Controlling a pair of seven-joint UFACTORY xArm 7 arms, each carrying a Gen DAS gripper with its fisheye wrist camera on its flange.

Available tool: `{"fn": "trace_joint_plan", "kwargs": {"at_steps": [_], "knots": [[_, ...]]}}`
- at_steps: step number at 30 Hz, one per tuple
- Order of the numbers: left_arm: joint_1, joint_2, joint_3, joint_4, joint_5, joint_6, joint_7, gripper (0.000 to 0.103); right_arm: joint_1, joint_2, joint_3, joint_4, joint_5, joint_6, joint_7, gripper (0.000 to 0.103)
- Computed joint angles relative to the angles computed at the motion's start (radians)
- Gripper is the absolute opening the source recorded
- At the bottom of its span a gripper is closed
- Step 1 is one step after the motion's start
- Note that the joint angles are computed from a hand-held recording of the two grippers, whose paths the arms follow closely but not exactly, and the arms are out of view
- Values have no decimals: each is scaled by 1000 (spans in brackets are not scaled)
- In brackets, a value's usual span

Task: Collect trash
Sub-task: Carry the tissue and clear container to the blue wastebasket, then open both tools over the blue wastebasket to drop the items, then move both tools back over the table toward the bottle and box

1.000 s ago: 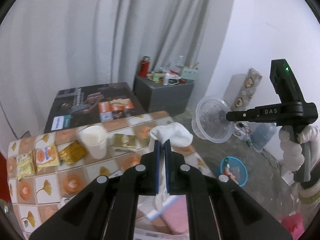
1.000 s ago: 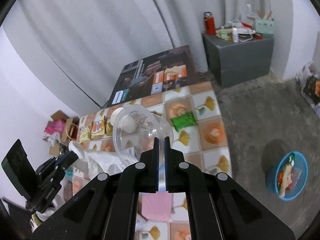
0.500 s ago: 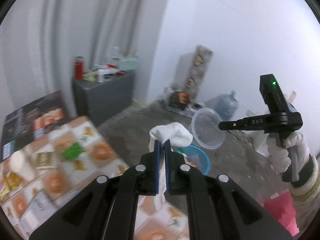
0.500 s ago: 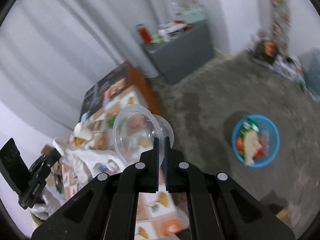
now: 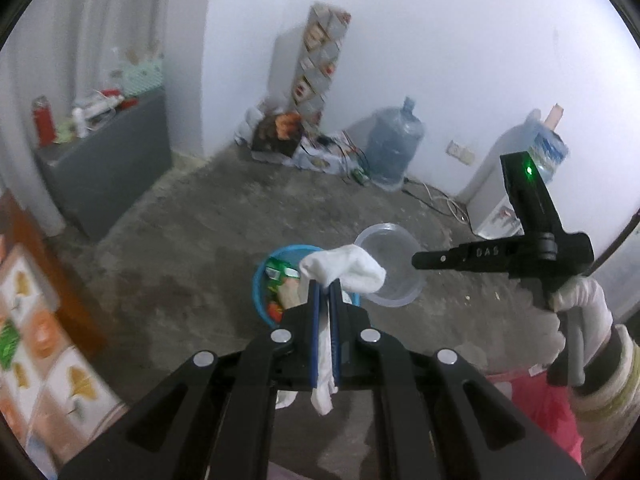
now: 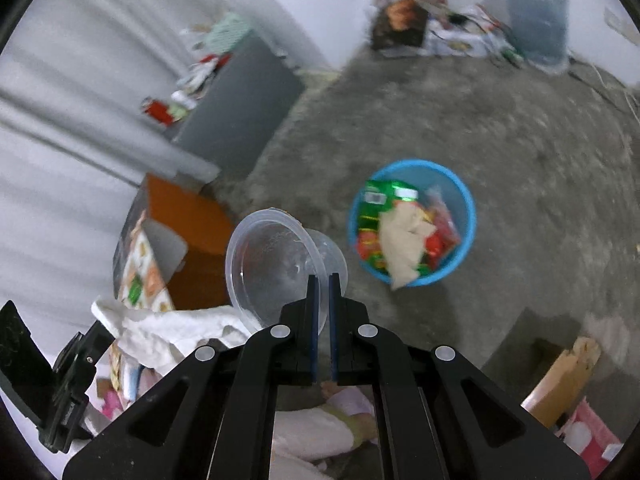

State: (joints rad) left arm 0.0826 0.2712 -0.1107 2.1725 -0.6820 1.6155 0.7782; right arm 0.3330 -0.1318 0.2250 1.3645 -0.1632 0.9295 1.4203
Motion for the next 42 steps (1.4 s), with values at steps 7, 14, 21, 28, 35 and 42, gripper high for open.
{"fn": "trace_joint_plan", "kwargs": {"at_steps": [7, 14, 21, 28, 35, 42], "knots": [[-149, 70, -35, -43, 124, -104, -111, 4, -45, -29, -37, -147, 57, -93, 17, 3], [-238, 191, -59, 1, 205, -205, -216, 4, -89, 4, -61, -187, 56, -126, 46, 4], [-290, 271, -63, -10, 274, -295, -336, 45, -106, 59, -87, -266, 115, -219, 39, 29], [-235, 206, -86, -84, 221, -309, -270, 50, -103, 28, -74, -303, 60, -244, 91, 29], [-170, 139, -84, -81, 129, -246, -210, 51, -98, -22, -32, -281, -52, -225, 150, 29], [-42, 23, -43, -93, 14, -108, -43, 57, -56, -55, 77, -196, -271, -138, 293, 42]]}}
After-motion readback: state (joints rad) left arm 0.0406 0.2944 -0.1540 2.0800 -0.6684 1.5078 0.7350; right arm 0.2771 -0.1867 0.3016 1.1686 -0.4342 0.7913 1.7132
